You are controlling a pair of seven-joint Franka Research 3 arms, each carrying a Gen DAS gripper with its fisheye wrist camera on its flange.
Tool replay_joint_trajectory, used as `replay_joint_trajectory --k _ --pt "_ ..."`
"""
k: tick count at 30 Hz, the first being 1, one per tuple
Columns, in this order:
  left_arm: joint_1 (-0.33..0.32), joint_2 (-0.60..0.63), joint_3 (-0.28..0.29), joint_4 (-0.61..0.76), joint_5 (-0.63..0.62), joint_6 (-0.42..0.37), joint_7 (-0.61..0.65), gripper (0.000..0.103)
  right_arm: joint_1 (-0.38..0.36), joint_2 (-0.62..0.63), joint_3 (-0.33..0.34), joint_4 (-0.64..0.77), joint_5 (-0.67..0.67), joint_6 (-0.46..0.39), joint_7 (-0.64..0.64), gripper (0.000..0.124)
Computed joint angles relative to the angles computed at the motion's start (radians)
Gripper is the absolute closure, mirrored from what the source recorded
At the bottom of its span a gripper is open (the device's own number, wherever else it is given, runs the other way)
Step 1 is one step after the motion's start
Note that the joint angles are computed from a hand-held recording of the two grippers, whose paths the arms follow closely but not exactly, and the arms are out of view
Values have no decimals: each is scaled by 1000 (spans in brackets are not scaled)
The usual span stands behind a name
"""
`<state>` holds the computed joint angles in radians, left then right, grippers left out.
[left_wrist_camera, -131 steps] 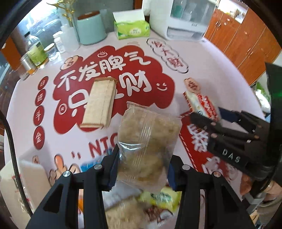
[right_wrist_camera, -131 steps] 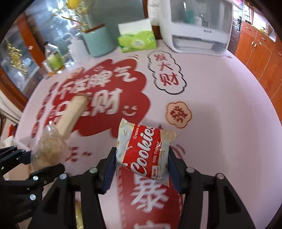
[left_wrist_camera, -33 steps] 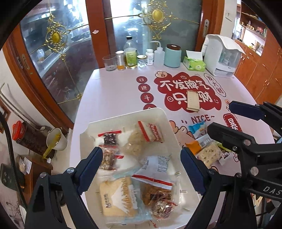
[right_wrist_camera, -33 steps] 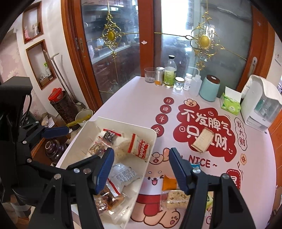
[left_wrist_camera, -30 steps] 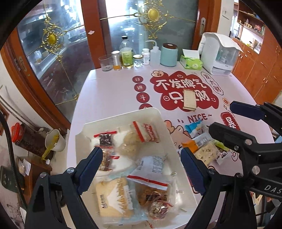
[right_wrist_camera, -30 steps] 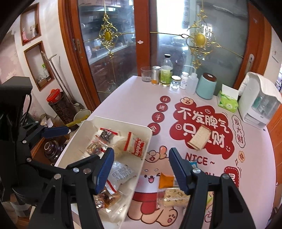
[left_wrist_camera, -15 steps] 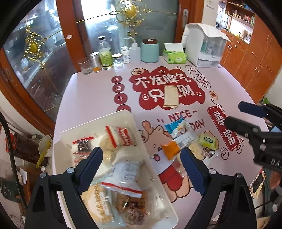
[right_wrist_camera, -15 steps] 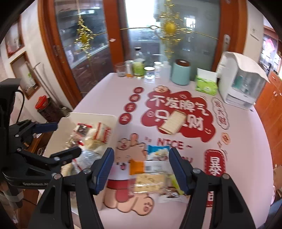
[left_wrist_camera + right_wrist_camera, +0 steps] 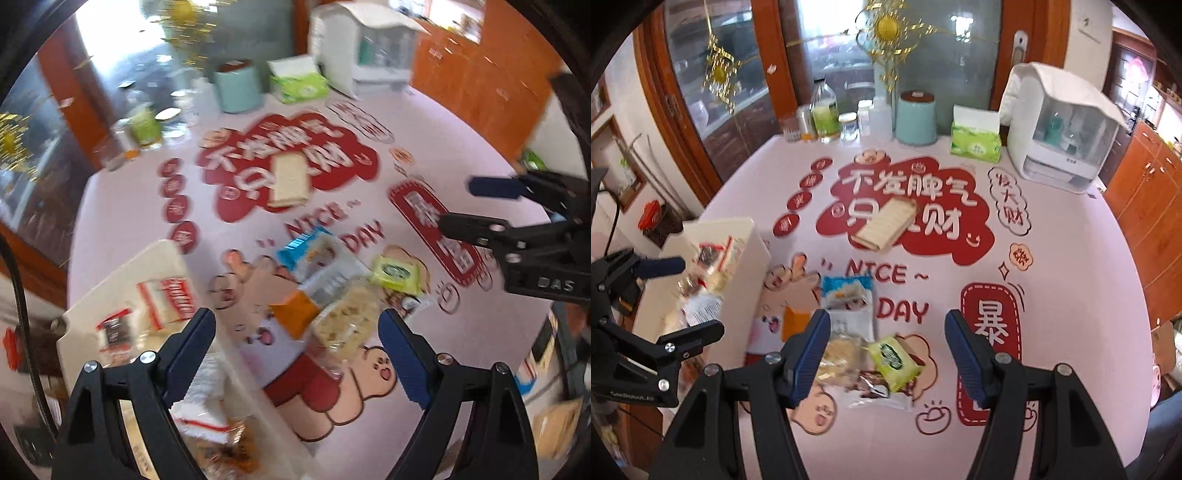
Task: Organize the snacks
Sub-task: 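Move both tools back toward the remaining snacks, then grasp the clear puffed snack bag with left tool while right grasps the green-yellow pack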
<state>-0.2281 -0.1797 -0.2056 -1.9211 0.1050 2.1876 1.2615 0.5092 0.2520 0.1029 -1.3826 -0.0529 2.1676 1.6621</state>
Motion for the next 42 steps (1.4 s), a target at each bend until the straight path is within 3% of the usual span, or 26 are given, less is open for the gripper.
replay_joint_trajectory --k 5,11,19,23,29,32,38,42 --pt "-22 85 -10 33 -29 -14 118 16 -17 19 1 -43 5 -7 -115 59" --pt "-20 210 -17 122 -108 -126 227 25 -21 72 -8 -56 -8 -27 -201 59" --pt "-6 335 -30 224 -144 -258 231 41 -39 160 2 7 93 -96 -317 62" --pt "-4 359 -35 244 -136 -258 230 42 -41 199 3 51 129 -126 -361 71" --pt "0 403 -36 295 -131 -261 217 42 -26 216 -10 57 106 -115 -399 75" --pt "1 409 -37 300 -128 -247 215 42 -27 229 -12 70 108 -120 -410 84" --pt "-21 384 -45 261 -79 -227 189 33 -34 240 -16 83 122 -114 -408 85" --pt "-43 375 -45 240 -25 -210 145 32 -36 226 -20 59 125 -96 -392 86"
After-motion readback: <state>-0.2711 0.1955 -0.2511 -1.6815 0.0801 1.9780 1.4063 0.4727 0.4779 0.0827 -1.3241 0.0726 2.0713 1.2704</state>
